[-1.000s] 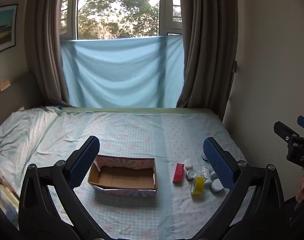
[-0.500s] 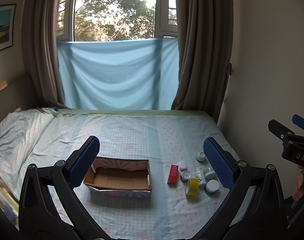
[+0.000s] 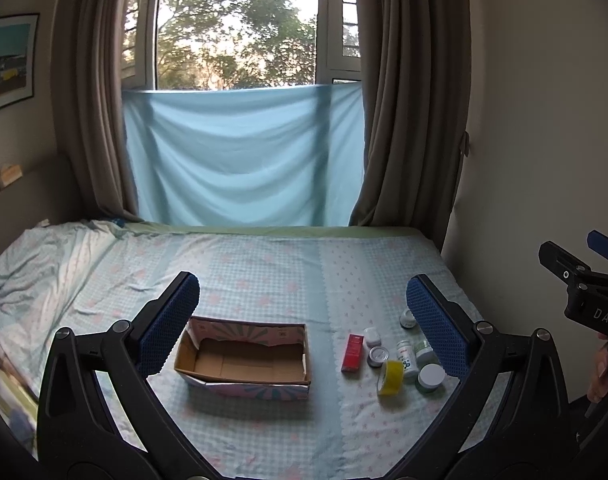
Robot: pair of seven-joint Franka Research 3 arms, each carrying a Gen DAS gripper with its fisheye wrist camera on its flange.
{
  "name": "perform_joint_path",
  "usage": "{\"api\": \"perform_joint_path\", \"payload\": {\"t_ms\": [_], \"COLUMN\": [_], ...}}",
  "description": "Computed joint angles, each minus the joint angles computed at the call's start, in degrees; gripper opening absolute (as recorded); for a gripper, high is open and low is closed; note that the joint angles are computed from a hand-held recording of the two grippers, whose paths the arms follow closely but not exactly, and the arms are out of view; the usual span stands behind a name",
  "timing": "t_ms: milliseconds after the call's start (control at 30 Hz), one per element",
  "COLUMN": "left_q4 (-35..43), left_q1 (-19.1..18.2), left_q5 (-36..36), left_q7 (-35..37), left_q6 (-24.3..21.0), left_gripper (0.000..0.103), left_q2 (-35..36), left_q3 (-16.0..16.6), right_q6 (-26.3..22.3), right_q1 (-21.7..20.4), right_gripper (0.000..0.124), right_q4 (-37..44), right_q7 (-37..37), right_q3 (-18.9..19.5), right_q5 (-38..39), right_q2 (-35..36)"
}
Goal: Organize rigid objects
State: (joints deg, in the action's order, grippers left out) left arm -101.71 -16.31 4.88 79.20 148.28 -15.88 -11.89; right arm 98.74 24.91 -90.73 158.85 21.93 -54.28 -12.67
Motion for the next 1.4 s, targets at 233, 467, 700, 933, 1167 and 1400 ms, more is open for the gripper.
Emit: {"api": "perform_joint_path", "payload": {"t_ms": [233,467,700,933,1167,1400], "left_q4": [-0.17,-0.5,-0.78,-1.08,-1.3,-0.96], "left_q1": [0.01,0.1,0.33,0.46,0.44,0.63], "left_q5": [-0.06,0.11,0.49,0.76,0.52,0.37], "left_q7": [-0.16,-0.6,-1.13,-1.44,-1.26,-1.39], "left_q6": [-0.13,0.02,-0.1,0.21,0.26,-0.09], "left_gripper": [0.103,0.103,0.103,0.103,0.103,0.103], "left_q2": [-0.26,-0.66,-0.98,-1.15,-1.34,-1.14], "left_q3": [-0.05,0.02,0.08,0.12,0.35,0.45], "right_q6": [-0.43,-0.47,-0.17,-0.27,-0.35,-0.34], "right_q1": [0.23,0.72,0.8,1.14,1.58,1.82], "right_gripper": [0.103,0.103,0.103,0.103,0.103,0.103], "right_q4": [0.25,0.45,0.19,0.43,0.47,0.48], "right_q7": [-0.12,0.22,0.54,0.81,1.11,1.04], "right_q3": [0.1,0.16,0.13,0.24,0.06,-0.17], "right_q5": [-0.24,-0.73,-0.71,-0.9,-1.23,-1.21], "right_q2": [0.24,0.52,0.42,0.89,1.1,1.11]}}
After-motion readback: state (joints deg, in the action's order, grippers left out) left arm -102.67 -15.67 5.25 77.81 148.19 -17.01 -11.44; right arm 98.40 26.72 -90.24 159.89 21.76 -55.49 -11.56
